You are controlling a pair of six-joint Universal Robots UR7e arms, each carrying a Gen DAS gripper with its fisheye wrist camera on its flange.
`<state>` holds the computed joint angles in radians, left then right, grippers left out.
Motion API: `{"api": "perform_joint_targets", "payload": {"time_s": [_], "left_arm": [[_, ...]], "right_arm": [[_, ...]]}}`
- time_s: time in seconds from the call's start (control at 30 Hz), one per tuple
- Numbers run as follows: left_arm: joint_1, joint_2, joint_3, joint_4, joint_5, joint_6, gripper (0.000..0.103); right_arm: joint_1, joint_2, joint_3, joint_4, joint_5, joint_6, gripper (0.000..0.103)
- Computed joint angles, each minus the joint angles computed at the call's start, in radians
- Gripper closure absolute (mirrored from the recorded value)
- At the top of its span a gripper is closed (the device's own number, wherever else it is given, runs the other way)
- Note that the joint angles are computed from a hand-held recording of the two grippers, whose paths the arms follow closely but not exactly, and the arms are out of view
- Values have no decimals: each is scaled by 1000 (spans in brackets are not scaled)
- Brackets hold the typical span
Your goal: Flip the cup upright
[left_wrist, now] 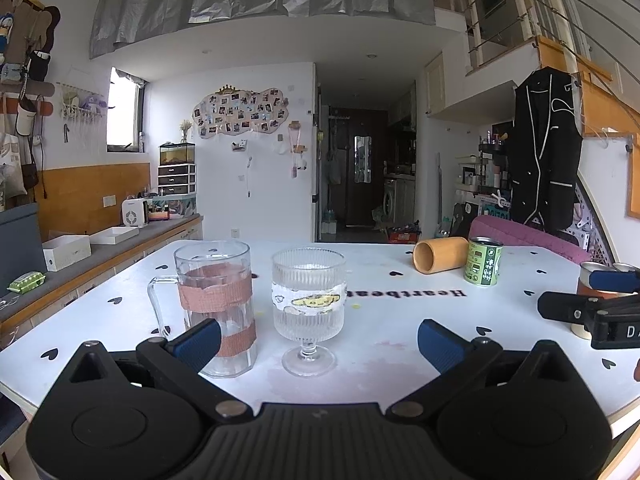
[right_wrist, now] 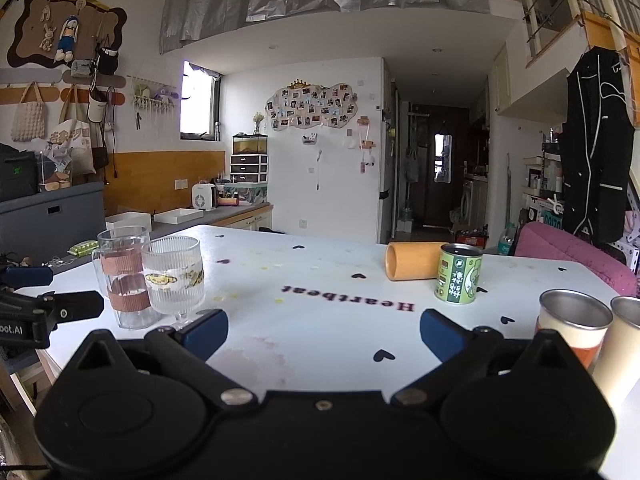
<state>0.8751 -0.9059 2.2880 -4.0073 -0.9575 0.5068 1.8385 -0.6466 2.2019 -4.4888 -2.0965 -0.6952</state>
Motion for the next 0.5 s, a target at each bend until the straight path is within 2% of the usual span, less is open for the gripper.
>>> {"api": "perform_joint_targets", "payload": {"time_s": [0.5], "left_arm": [[-5,5,-3,-8,14,12,0]], "right_arm": [[5,3,0,-4,-7,-2,0]]}}
